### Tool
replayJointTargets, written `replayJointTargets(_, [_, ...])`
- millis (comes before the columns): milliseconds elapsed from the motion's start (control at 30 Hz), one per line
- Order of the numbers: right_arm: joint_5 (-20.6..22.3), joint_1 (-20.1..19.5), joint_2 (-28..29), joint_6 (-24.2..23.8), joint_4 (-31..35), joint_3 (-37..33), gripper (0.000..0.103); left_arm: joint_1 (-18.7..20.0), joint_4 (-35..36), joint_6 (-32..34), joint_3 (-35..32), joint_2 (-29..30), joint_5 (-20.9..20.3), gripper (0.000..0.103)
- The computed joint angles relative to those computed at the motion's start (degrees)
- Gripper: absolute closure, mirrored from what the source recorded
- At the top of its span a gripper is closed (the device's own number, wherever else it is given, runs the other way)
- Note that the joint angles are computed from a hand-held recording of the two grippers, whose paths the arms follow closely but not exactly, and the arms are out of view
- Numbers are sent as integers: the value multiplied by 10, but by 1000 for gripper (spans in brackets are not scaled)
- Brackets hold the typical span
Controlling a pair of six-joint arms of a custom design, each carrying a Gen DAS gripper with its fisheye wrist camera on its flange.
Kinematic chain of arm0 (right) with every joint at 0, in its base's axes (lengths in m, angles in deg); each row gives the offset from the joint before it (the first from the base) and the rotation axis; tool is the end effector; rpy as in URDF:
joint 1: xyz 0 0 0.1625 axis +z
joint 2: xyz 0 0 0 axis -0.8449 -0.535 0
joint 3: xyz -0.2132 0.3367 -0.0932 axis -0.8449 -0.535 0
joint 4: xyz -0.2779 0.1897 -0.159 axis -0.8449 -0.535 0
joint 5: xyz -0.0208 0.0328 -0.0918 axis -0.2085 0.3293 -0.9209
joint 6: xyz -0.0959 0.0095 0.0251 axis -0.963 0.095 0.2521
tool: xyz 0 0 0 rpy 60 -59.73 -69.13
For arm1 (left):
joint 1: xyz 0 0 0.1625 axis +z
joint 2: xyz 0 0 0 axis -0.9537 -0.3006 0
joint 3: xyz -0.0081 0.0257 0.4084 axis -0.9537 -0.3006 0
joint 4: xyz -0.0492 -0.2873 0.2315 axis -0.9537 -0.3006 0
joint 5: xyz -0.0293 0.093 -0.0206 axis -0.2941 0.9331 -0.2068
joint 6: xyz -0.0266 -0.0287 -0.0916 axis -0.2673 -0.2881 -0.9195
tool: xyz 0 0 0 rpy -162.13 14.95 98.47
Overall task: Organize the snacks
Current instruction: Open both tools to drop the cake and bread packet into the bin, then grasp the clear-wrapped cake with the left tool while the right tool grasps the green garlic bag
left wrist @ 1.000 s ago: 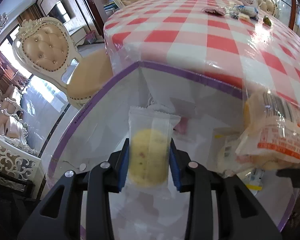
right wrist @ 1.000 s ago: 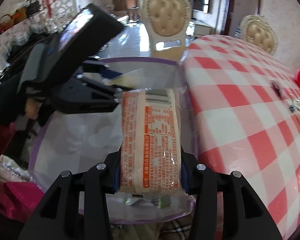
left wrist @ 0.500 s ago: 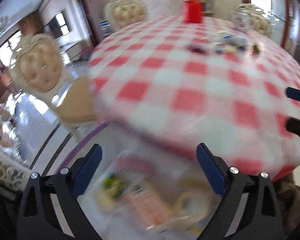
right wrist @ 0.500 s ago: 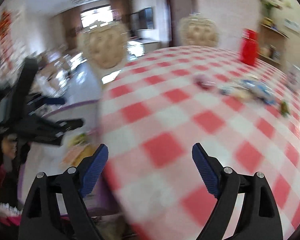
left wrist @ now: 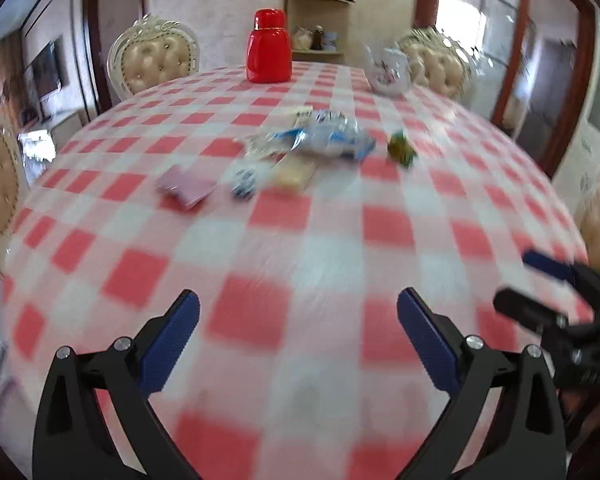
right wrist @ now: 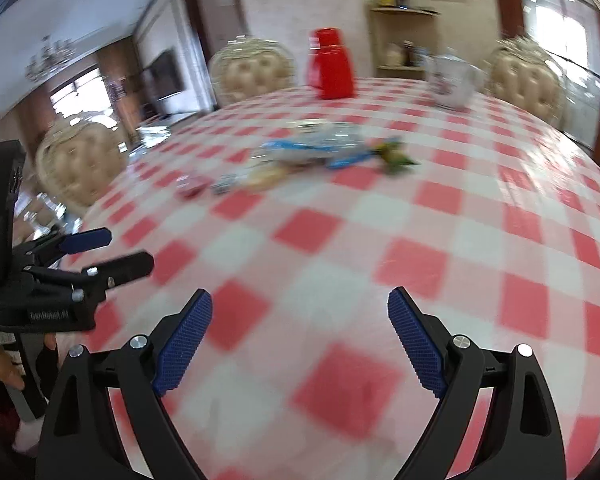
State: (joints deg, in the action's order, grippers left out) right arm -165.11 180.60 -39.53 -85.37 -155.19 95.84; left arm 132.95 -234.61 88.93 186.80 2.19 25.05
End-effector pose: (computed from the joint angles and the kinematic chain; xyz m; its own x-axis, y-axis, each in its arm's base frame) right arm 0.3544 -0.4062 -0.0179 -0.8157 -0.2466 0.5233 -0.5246 0.6966 -0.4894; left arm -0.0124 -0.4348 0.2971 -0.7415 0.1107 -0.6617 0.5217 0.7154 -0.4649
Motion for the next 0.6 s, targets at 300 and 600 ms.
replayJointTargets(300, [-25,-90,-17,-9,19,-43,16,17,-138,-37,-116,205,-4,2])
replayJointTargets(600, [-15,-127,16,-36,131,-179,16,28,-135,-60,-150,234,5,2])
